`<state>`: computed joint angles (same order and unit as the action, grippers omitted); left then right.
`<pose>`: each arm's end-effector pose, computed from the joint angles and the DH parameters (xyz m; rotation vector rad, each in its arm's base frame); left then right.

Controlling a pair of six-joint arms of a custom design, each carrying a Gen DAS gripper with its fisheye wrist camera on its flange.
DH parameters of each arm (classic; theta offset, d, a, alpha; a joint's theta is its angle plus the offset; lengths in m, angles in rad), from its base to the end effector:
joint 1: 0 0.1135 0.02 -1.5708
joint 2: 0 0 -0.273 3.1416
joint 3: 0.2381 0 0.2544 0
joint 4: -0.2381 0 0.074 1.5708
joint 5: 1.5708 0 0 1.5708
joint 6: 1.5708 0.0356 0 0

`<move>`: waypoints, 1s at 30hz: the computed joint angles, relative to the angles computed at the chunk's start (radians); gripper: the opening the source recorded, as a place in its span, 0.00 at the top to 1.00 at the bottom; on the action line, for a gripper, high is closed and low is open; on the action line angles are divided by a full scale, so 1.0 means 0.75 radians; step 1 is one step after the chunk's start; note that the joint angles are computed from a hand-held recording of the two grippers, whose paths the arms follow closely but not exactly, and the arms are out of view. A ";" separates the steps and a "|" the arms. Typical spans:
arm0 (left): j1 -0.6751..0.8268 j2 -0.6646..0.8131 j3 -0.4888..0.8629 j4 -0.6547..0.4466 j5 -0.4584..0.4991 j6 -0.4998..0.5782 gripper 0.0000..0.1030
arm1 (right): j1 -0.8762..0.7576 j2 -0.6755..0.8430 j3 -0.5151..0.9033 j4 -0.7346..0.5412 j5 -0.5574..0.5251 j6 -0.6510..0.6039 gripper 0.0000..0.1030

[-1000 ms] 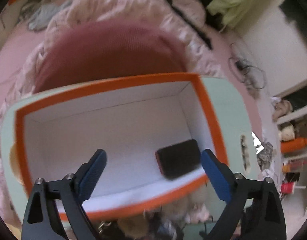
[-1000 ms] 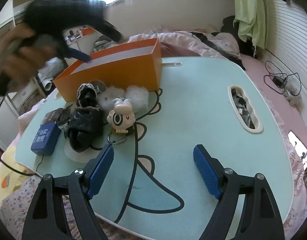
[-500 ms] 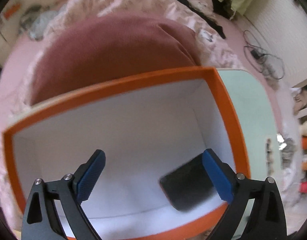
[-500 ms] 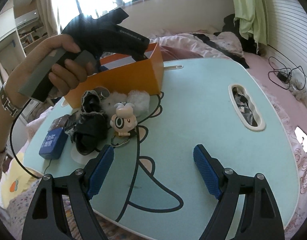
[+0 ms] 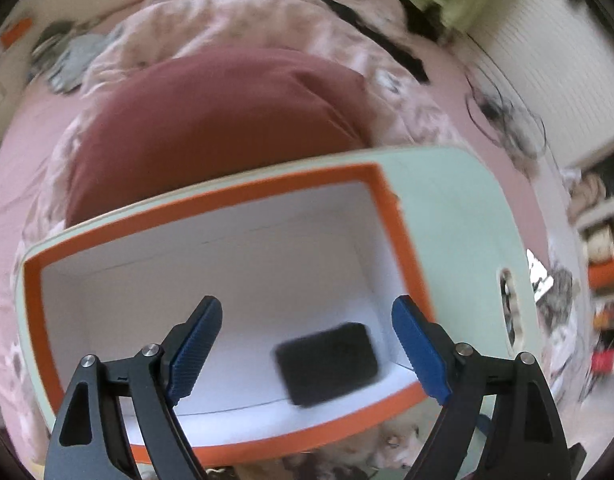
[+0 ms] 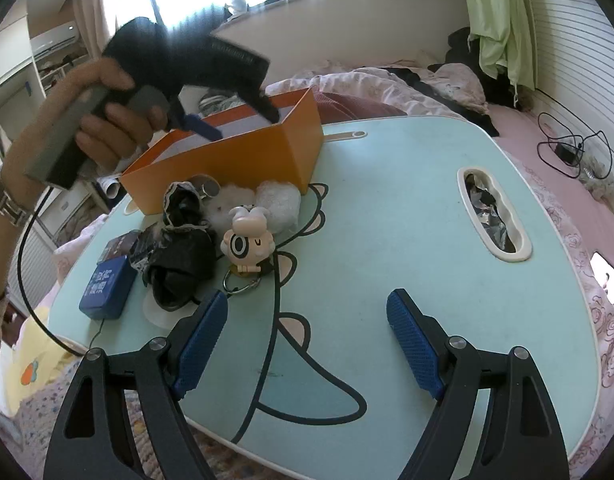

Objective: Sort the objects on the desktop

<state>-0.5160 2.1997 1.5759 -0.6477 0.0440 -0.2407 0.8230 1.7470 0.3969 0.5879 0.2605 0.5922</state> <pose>0.3894 -0.2227 0.1339 0.4035 2.8431 -0.2187 0.1828 0.1836 0.0793 -0.1388 2.3339 0.4169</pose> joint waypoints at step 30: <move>0.065 0.088 0.052 0.005 -0.156 0.047 0.54 | -0.011 0.000 -0.011 0.019 -0.003 0.011 0.21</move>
